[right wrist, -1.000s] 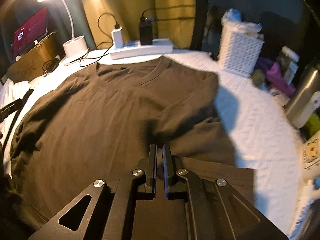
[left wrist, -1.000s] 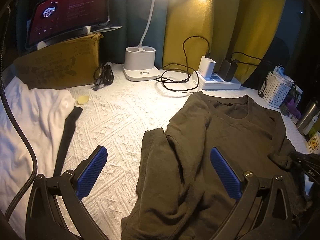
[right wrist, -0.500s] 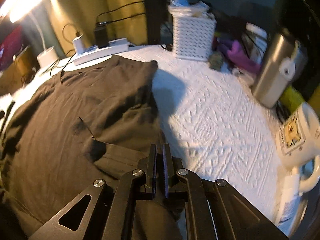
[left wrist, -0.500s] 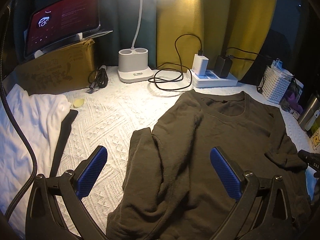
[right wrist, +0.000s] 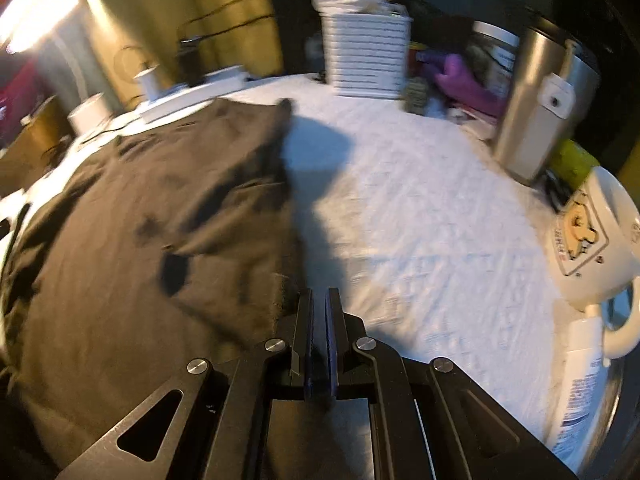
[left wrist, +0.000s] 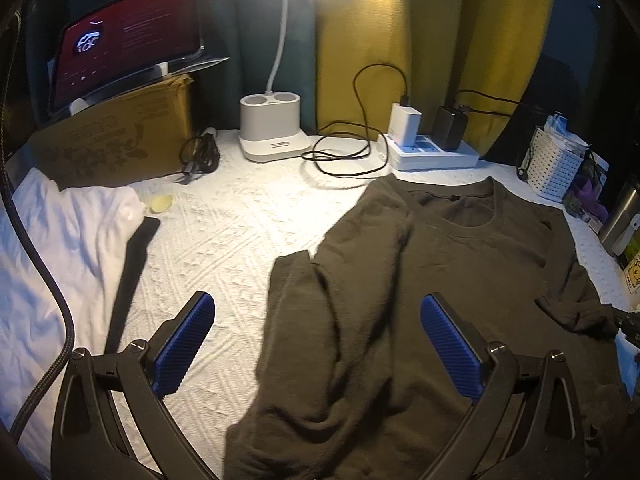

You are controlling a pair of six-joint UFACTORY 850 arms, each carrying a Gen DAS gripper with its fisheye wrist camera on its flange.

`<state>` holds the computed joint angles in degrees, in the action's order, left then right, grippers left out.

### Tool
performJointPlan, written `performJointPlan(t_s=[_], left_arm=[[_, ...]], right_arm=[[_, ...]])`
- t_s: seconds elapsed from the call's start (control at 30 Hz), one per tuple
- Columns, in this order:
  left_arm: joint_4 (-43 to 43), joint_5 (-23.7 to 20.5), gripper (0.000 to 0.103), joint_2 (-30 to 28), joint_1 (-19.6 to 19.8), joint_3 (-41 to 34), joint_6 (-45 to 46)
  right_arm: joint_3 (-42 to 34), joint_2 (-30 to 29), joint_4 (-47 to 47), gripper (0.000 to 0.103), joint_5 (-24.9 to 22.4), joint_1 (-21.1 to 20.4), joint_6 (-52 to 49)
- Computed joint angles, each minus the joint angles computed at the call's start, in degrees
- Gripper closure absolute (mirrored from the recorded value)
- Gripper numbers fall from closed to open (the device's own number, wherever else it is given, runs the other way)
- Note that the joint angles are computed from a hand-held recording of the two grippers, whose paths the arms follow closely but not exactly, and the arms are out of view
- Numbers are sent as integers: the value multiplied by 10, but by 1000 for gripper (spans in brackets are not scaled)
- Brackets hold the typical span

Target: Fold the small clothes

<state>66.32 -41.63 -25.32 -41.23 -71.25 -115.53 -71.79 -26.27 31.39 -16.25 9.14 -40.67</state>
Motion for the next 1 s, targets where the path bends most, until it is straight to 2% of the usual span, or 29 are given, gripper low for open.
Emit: performJointPlan(t_s=[0.13,0.3,0.37,0.5,0.63,0.7,0.77,0.83,0.9,0.97,1.0], left_arm=[[2,-1,1,11,4,19,-5],[9,-1,1,27,5,47,-16],[7,10,1,29,9,55,-16],[-4,37,2,37,17,75,-13],[7,44,2,52,24,96,-27],[16,54,2,56,30,103,-35],[25,71,2,54,39,102,-32],[35,101,2,52,48,100,-27],[58,149,2,46,58,96,-28],[39,175,23,28,63,84,6],[25,181,50,22,64,80,21]], right_arm=[[19,20,47,97,-8,10,-53],[45,43,53,97,9,24,-72],[46,41,60,97,-3,29,-85],[40,22,17,97,-23,42,-46],[40,20,31,97,-41,60,-86],[40,30,65,97,-29,62,-117],[41,43,138,97,-7,58,-183],[35,46,200,97,23,53,-238],[20,34,213,97,45,48,-246],[0,11,166,97,40,42,-190],[-12,-3,140,97,29,39,-163]])
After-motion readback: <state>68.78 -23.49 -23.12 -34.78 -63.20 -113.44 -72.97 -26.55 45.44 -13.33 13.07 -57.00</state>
